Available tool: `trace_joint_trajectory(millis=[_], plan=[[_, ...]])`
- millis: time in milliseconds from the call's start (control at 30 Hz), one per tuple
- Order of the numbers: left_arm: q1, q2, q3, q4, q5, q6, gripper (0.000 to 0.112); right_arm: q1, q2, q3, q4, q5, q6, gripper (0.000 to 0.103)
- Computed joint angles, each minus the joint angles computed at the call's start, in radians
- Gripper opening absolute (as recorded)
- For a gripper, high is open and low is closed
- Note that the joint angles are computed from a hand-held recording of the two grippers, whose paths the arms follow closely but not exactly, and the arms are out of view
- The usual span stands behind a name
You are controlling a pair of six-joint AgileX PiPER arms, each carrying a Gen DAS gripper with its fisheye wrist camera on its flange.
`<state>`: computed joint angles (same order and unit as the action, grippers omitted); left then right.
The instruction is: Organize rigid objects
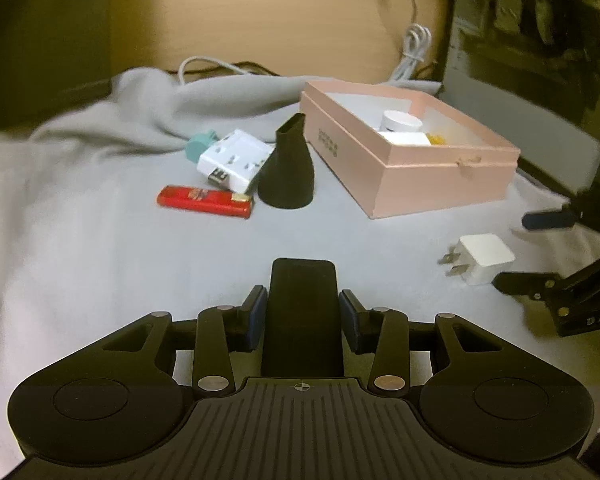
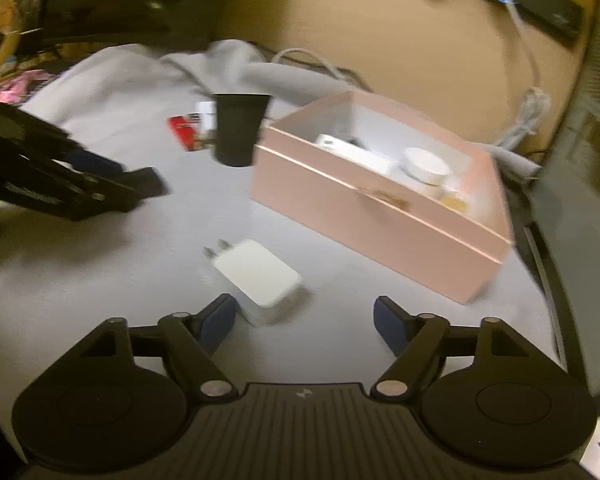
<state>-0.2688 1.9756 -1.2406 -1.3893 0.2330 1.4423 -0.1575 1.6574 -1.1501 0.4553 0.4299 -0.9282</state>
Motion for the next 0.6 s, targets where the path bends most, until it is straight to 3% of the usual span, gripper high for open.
trace_joint_trajectory(millis=[133, 233, 267, 400, 600], plan=[[0.020, -0.012, 0.018, -0.037, 0.036, -0.007, 0.044, -0.055, 0.035, -0.062, 0.060, 0.117, 0.091, 0.081], [0.007, -0.024, 0.036, -0.061, 0.016, 0.035, 0.044, -0.073, 0.067, -0.104, 0.111, 0.196, 0.091, 0.098], [0.000, -0.027, 0.039, -0.056, 0.003, 0.040, 0.044, -0.067, 0.068, -0.103, 0.105, 0.195, 0.096, 0.102], [-0.026, -0.035, 0.051, -0.077, -0.045, 0.083, 0.044, -0.022, 0.078, -0.138, -0.027, 0.222, 0.217, 0.103], [-0.014, -0.034, 0.062, -0.187, -0.025, 0.182, 0.044, -0.034, 0.062, -0.106, 0.024, 0.199, 0.159, 0.102]])
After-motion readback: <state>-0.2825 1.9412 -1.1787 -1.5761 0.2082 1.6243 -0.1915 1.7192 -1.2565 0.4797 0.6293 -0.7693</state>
